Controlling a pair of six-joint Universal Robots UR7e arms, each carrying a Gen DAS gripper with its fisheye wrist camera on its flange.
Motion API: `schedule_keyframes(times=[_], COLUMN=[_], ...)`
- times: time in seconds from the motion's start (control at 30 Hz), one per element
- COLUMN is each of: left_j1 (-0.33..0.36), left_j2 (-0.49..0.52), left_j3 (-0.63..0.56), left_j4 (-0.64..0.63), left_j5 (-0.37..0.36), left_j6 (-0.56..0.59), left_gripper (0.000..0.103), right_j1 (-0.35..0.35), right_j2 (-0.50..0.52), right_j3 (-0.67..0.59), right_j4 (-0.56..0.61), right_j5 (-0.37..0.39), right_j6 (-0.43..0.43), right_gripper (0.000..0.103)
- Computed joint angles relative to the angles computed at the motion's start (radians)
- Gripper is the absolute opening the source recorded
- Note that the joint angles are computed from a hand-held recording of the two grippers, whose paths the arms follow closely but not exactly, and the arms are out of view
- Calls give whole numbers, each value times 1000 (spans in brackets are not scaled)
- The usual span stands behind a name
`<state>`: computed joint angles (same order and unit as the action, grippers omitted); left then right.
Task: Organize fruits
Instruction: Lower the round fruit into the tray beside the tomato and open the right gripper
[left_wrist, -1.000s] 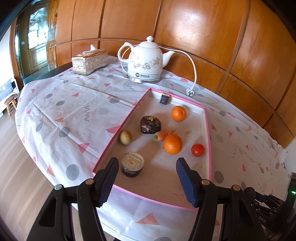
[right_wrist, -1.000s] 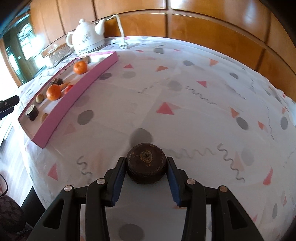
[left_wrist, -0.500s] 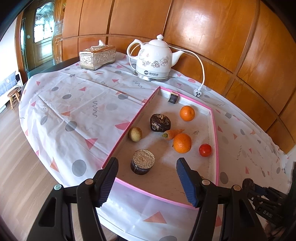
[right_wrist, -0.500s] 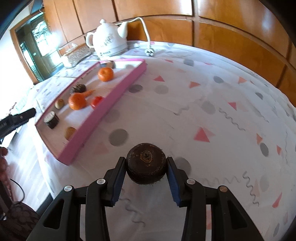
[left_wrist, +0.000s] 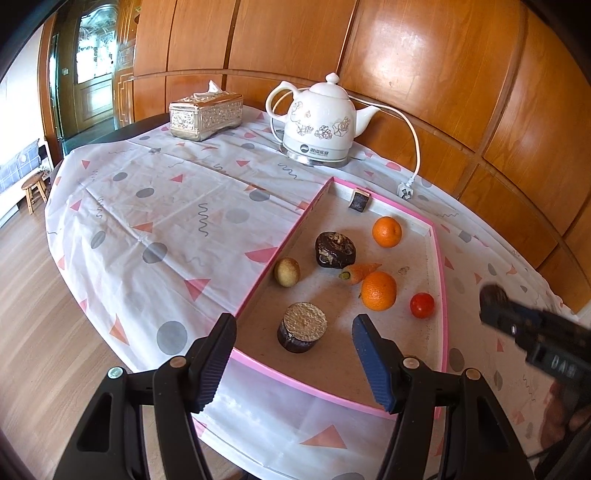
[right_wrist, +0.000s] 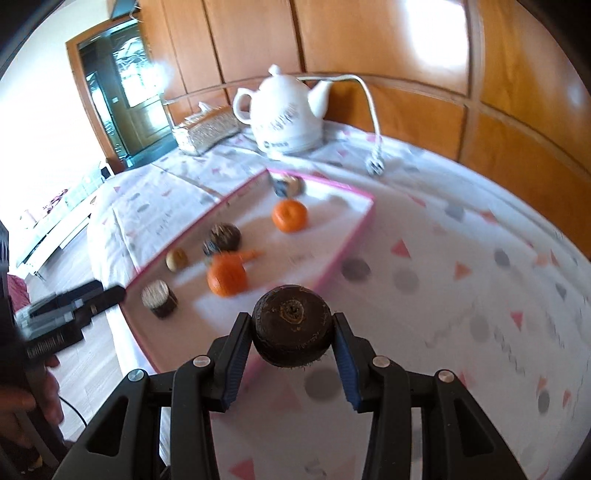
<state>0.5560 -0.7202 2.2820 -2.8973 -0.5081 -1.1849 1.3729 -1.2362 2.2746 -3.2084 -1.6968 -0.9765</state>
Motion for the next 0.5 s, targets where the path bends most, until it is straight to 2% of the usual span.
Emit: schedule_keyframes(times=[0.3,0.5], left_j1=[13,19], left_j2=[-8,-17], left_j3=[12,21], left_j4=[-10,-7], left_j5=[-2,1], left_j6=[-11,-21], left_gripper=[66,66], right_j1=[75,98], right_j2=[94,180], right_j3=[-73,-137], right_j4=[-21,-30], right_j5=[-14,-66], right_j6=[6,15], right_gripper=[44,44])
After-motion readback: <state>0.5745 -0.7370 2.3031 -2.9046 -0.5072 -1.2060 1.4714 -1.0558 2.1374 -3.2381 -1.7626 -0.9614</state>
